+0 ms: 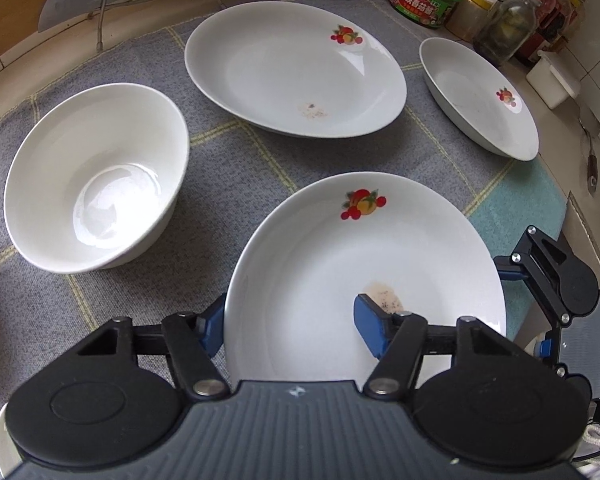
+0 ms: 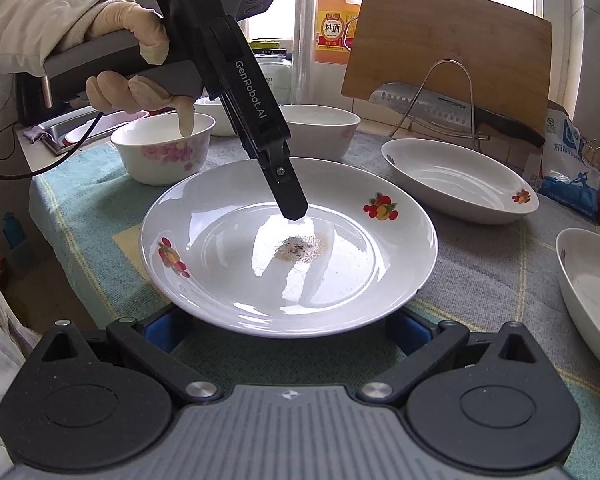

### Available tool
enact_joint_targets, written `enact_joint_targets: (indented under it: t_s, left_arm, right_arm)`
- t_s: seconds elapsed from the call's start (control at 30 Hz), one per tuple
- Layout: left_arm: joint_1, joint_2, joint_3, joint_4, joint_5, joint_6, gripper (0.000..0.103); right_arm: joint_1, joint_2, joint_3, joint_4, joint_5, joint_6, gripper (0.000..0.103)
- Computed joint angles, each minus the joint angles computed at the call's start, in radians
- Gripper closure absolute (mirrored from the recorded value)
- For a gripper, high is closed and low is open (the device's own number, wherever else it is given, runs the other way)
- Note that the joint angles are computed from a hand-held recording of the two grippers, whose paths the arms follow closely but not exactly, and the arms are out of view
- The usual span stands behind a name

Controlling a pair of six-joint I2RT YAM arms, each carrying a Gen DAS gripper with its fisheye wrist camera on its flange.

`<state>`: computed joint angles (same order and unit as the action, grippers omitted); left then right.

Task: Organize plates and bowls
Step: 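Lift the large plate with the left tool toward the placed plate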

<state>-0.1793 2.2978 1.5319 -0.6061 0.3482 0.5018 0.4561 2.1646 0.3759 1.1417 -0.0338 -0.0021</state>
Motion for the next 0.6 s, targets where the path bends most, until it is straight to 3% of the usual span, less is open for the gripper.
enact_joint_targets:
  t_s: [0.6]
  left_arm:
    - [-0.016, 0.052, 0.109, -0.092, -0.017, 0.019, 0.039]
  right_arm:
    - [-0.013, -0.038, 0.033, -0.105, -0.03, -0.026, 0.0]
